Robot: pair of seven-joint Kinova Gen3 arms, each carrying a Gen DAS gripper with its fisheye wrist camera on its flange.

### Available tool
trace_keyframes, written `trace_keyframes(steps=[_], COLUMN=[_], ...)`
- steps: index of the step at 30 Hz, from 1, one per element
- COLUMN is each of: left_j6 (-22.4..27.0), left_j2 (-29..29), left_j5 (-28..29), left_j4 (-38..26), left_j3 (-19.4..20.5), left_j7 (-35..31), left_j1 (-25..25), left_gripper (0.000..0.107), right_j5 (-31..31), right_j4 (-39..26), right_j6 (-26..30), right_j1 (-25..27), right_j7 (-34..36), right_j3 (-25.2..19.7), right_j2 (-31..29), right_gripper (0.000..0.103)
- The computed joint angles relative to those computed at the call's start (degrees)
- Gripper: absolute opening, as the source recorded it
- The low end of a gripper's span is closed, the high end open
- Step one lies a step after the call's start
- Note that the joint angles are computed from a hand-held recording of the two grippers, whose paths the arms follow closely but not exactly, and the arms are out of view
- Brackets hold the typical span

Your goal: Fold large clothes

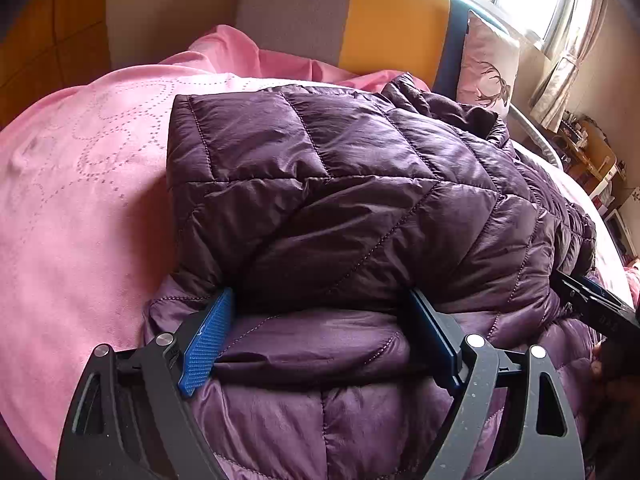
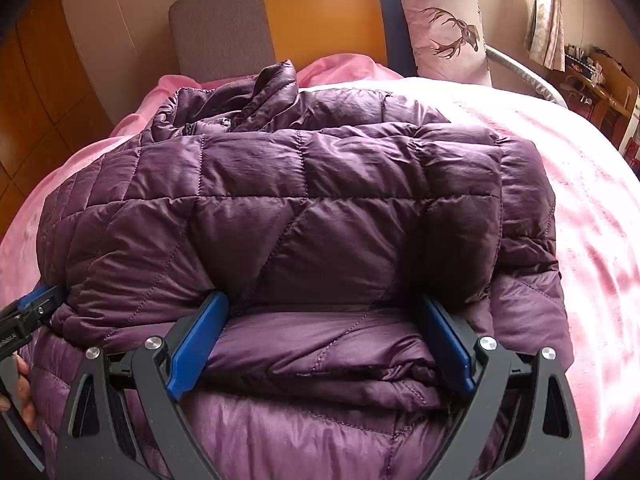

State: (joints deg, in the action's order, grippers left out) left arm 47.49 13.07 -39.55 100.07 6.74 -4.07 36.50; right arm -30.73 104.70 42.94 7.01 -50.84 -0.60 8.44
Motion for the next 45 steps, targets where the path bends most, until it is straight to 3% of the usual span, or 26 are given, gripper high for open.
trace_keyframes(steps=[4,7,9,12,16,20,25,29,35,39,45], left_j6=[5.12,7.48,6.85,6.56,4.28,2.07,-2.38,-2.89,3.46,8.92,14.84], left_j2=[-0.75,-2.0,-2.12,-0.42,2.45,4.68,5.54,6.13,5.6,3.22,-0.77], left_j5=[-1.37,-6.52,-7.47,-7.05,-3.74,0.8,-0.94,-3.2,-2.95,-7.44,-11.34], left_j4=[-2.69,-3.31,-4.26,-6.91,-9.6,-9.72,-6.28,-5.39,-7.91,-6.97,-3.4], left_j3=[0.55,0.6,1.07,0.75,-0.65,-2.22,-5.24,-6.24,-5.31,-3.73,1.28], left_j7=[-0.58,2.37,1.75,-1.53,-5.74,-9.46,-5.87,-3.19,-4.28,-0.21,7.08], left_j1=[1.65,3.2,1.72,-0.37,-2.83,-4.56,-2.6,-1.28,0.53,4.63,8.31], left_gripper=[0.085,0.085,0.085,0.085,0.085,0.085,0.086,0.086,0.086,0.089,0.09], right_j5=[3.6,-1.1,-2.84,0.61,7.48,7.68,4.07,4.18,2.47,2.9,-2.48], right_j4=[-1.95,-2.04,-3.31,-5.23,-6.66,-5.76,-3.76,-4.48,-4.62,-5.5,-3.52], right_j6=[2.2,1.17,1.4,-1.4,-4.62,-7.02,-9.21,-8.6,-7.76,-4.53,2.54], right_j1=[-2.12,-0.68,-1.02,-4.09,-6.79,-5.27,-2.56,-2.39,-1.1,-1.27,1.87], right_j7=[-3.85,-0.5,0.18,-3.37,-9.84,-8.14,-3.86,-3.97,-2.55,-3.59,1.21], right_j3=[1.23,0.54,0.41,-0.17,-0.65,-2.43,-4.39,-4.44,-5.2,-4.17,-1.79], right_j2=[-2.02,-3.99,-3.92,-2.02,1.44,3.37,4.84,5.95,5.85,4.24,-0.5], right_gripper=[0.093,0.094,0.094,0.094,0.094,0.095,0.096,0.096,0.1,0.101,0.101])
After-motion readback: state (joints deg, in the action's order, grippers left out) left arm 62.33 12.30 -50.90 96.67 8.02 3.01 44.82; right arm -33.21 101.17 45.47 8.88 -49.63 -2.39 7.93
